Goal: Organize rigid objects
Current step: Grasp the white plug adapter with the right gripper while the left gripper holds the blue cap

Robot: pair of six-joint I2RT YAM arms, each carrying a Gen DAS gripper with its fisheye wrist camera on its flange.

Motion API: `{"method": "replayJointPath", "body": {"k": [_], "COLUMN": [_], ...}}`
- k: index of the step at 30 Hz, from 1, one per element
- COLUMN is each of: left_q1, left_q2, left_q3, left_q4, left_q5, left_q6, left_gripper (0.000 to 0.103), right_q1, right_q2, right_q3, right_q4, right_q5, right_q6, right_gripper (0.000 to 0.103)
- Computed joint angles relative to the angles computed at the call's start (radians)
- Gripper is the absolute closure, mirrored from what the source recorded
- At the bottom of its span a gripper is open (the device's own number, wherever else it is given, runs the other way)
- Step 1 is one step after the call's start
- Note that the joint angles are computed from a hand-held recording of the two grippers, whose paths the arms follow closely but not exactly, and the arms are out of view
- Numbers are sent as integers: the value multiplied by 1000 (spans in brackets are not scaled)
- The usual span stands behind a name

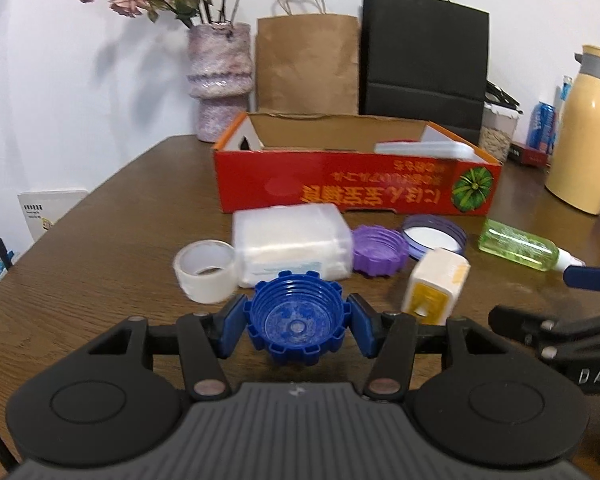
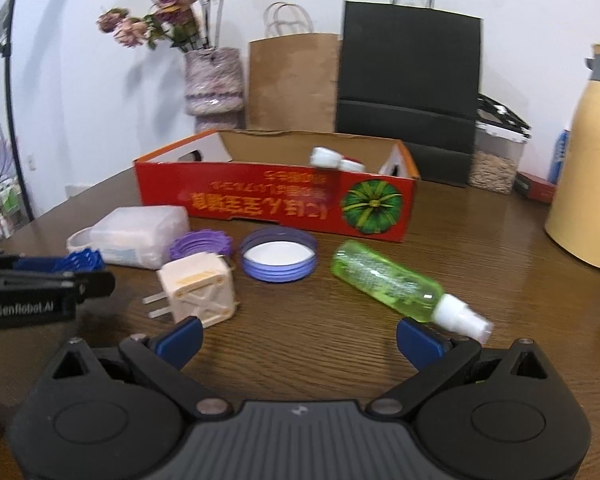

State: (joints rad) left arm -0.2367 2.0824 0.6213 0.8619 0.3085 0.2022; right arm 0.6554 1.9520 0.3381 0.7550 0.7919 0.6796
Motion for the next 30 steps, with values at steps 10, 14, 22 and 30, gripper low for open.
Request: {"method": "replayJointPath", "body": {"k": [10,14,22,30], "left_q1": [84,106,132,132], "left_q2": [7,10,14,14], "left_q3": [39,58,71,70], "left_q4": [-11,-28,-30,-26], "left_q5": [33,47,71,77], "left_q6": [-9,-9,-13,-14], "left_gripper": [48,48,48,48], "right_q1": [-3,-23,-73,-106], "right_q2": [61,83,121,127], "right_q3": [148,200,269,271], "right_q4": [-77,-109,-119,-94], "right_q5": [-71,-89,-145,-208], "right_q6": [-84,-111,-173,-202], "right_gripper": [0,0,0,9]}}
